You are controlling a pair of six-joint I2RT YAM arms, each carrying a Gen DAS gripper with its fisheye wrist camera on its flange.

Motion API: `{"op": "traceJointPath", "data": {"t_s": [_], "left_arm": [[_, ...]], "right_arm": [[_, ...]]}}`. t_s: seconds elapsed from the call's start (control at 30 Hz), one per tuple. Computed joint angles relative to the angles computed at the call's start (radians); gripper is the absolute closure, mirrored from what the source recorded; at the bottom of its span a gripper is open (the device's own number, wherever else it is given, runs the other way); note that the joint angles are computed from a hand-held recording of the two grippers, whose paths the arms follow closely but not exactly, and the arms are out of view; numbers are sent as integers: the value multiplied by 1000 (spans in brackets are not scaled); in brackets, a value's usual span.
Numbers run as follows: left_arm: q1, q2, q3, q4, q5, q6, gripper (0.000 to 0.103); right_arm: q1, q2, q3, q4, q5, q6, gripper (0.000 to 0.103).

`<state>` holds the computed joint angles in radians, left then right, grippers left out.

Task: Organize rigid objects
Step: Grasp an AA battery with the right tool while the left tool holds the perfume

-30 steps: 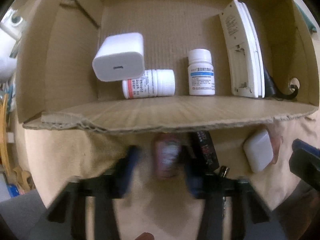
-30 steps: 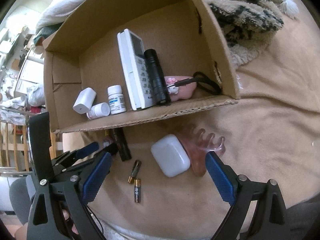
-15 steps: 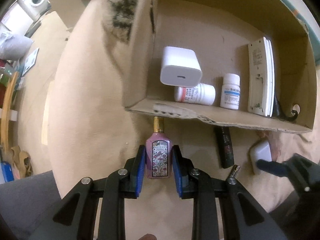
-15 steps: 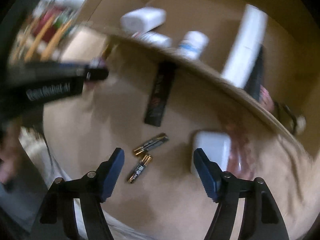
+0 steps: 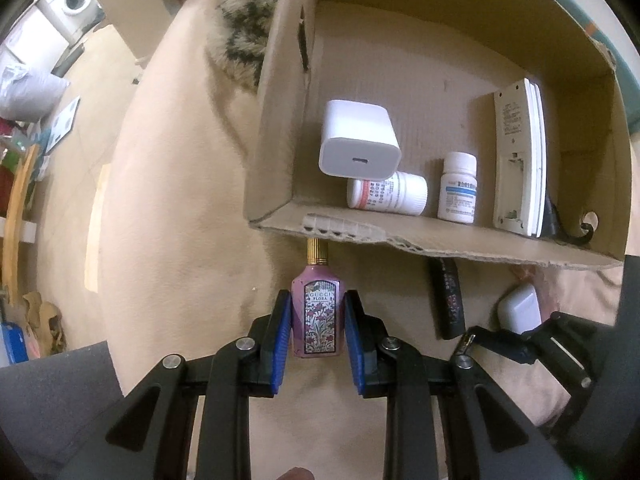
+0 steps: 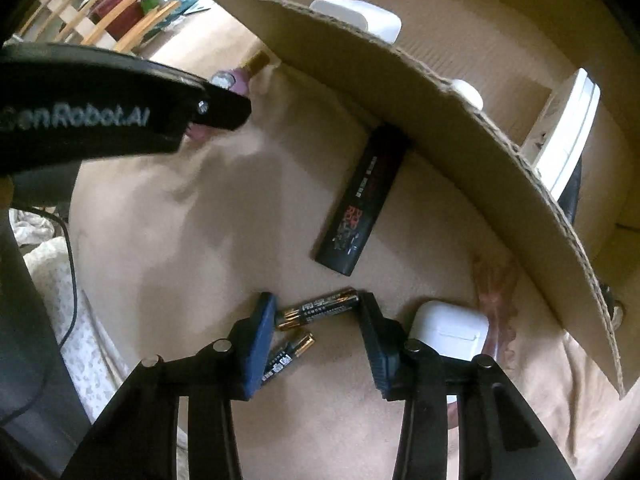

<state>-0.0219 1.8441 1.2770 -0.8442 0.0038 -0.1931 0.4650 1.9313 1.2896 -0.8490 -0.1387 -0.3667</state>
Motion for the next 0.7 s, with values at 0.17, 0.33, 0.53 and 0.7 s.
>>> {"op": "traceJointPath", "data": {"t_s": [0.17,0.33,0.53,0.7], "left_arm": [[-5,-10,-19,4,-22,-18,80],[4,-49,-30,-5,-36,-24,80],[13,-133,-70,-23,-37,-23,80],[25,-216,-97,-51,-14,-18,80]], "right_arm": [[-31,-42,2,-29,-25,-21,58],[-69,-115,-4,-55,-57,-4,58],[-150,-224,-16,-75,-106,37,58],[-266,-307,-49,-68,-183,120,59]]}}
